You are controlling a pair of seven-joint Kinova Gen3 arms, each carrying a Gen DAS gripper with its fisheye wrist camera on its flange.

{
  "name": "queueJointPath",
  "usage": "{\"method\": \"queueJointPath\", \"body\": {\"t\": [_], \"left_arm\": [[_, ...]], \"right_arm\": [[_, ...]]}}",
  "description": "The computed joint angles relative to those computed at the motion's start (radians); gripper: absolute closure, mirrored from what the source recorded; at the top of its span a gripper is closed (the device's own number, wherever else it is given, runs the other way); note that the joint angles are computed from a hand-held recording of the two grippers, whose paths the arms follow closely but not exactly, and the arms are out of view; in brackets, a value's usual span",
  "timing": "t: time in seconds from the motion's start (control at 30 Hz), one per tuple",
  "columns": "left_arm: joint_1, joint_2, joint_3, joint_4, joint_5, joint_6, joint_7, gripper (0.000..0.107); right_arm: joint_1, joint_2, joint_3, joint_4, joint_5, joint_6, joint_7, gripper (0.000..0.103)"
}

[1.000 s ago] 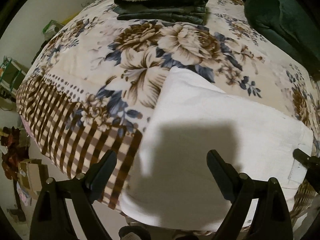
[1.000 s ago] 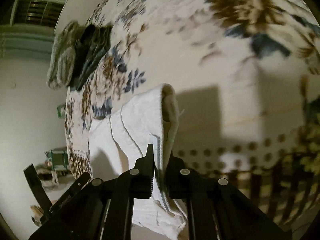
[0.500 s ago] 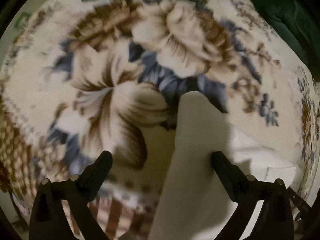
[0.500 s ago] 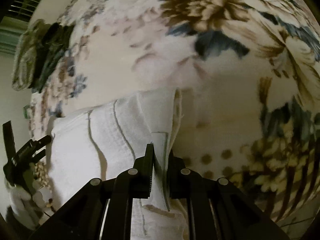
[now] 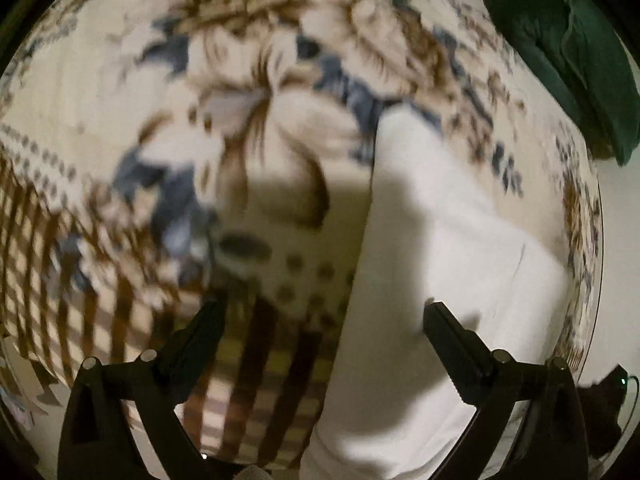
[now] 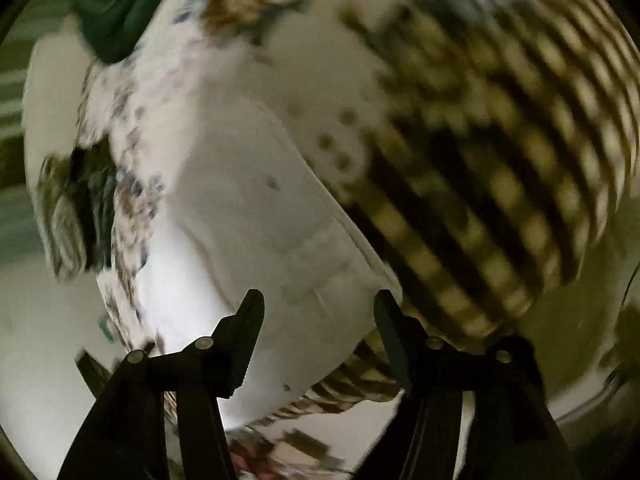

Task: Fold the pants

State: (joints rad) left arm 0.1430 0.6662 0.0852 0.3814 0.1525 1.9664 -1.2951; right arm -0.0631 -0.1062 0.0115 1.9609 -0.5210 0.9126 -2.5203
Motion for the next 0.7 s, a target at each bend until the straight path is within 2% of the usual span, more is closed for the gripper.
{"method": "queueJointPath", "body": {"t": [0.07,0.1,0.17,0.2,0.27,0.47,0.5,0.53,0.6,0.63,0.7], "left_arm": [[-0.003,-0.033,0.001,0.079,0.003,-0.042,-0.018,0.005],[-0.004,-0.052,0.001,0.112,0.003,-0.066,-0.030,0.005],[0.010,-0.062,-0.005,0.123,-0.016,-0.076,-0.047,0.005],[0.014,-0.062,-0.006,0.120,-0.021,-0.073,-0.047,0.005],[0.031,-0.056,-0.013,0.096,-0.038,-0.062,-0.038,0.005],[0.086,-0.063,-0.019,0.087,-0.077,-0.036,-0.027,0.005],[0.095,-0.065,-0.020,0.097,-0.085,-0.039,-0.032,0.005],[0.107,-0.076,-0.024,0.126,-0.097,-0.050,-0.041,0.005],[0.125,-0.097,-0.030,0.184,-0.124,-0.073,-0.058,0.005],[0.130,-0.109,-0.032,0.211,-0.134,-0.089,-0.065,0.005],[0.128,-0.132,-0.028,0.267,-0.138,-0.126,-0.078,0.004]], "right_arm": [[0.044,-0.001,-0.078,0.018,0.037,-0.041,-0.078,0.044],[0.081,0.000,-0.124,0.014,0.058,-0.037,-0.114,0.049],[0.145,-0.019,-0.196,-0.005,0.080,-0.010,-0.154,0.052],[0.151,-0.034,-0.205,-0.005,0.084,-0.006,-0.149,0.052],[0.112,-0.064,-0.166,0.032,0.044,-0.036,-0.139,0.052],[-0.163,-0.111,0.102,0.249,-0.200,-0.275,-0.040,0.047],[-0.202,-0.109,0.134,0.273,-0.239,-0.315,-0.006,0.053],[-0.223,-0.103,0.148,0.287,-0.262,-0.344,0.029,0.066],[-0.209,-0.114,0.126,0.292,-0.258,-0.354,0.079,0.081],[-0.175,-0.131,0.095,0.282,-0.231,-0.336,0.080,0.086],[-0.083,-0.160,0.010,0.246,-0.167,-0.264,0.054,0.088]]}}
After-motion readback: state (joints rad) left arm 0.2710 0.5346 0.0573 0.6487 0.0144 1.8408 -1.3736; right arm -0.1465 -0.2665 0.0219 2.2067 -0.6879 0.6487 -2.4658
